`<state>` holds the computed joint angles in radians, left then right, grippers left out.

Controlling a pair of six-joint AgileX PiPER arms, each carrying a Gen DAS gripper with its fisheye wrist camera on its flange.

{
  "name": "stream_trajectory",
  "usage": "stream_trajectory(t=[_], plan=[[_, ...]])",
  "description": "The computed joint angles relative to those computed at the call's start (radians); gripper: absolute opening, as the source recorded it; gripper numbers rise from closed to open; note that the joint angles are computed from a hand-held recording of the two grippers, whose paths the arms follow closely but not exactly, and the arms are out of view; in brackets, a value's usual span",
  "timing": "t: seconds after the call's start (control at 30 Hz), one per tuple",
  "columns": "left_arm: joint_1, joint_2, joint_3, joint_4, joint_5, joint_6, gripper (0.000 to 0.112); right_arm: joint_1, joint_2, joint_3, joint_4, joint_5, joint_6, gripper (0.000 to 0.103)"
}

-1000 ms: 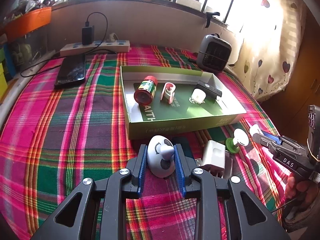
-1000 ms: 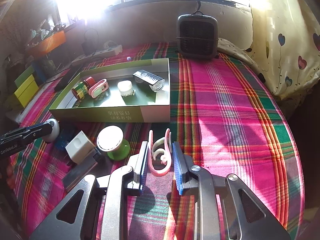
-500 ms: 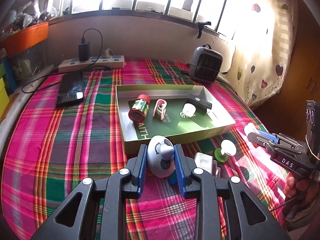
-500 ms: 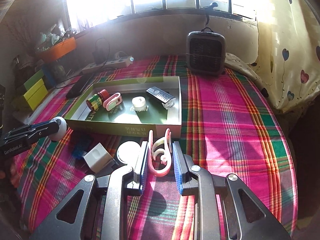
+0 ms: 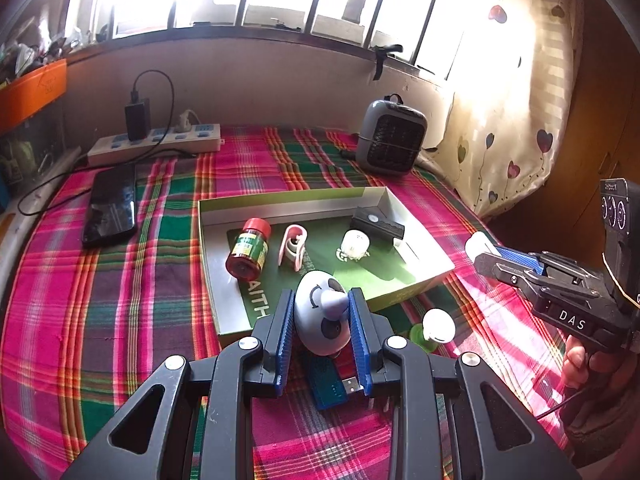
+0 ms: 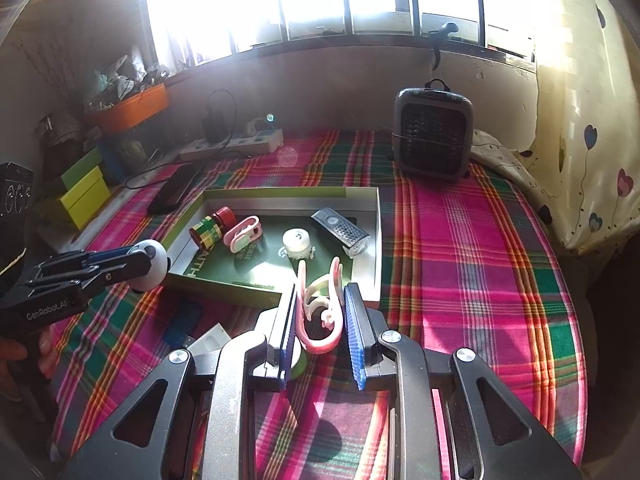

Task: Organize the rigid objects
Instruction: 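Carry the white dome object and pink hook over the green box with both grippers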

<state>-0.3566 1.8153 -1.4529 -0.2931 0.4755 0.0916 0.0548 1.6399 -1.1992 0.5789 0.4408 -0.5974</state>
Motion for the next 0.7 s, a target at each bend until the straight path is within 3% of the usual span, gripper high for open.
stream_trajectory(t=[0.7], plan=[[0.01, 0.246, -0.324, -0.055, 0.176, 0.057, 0.025, 0.003, 0.282, -0.342, -0.029, 0.223, 0.007, 0.024]])
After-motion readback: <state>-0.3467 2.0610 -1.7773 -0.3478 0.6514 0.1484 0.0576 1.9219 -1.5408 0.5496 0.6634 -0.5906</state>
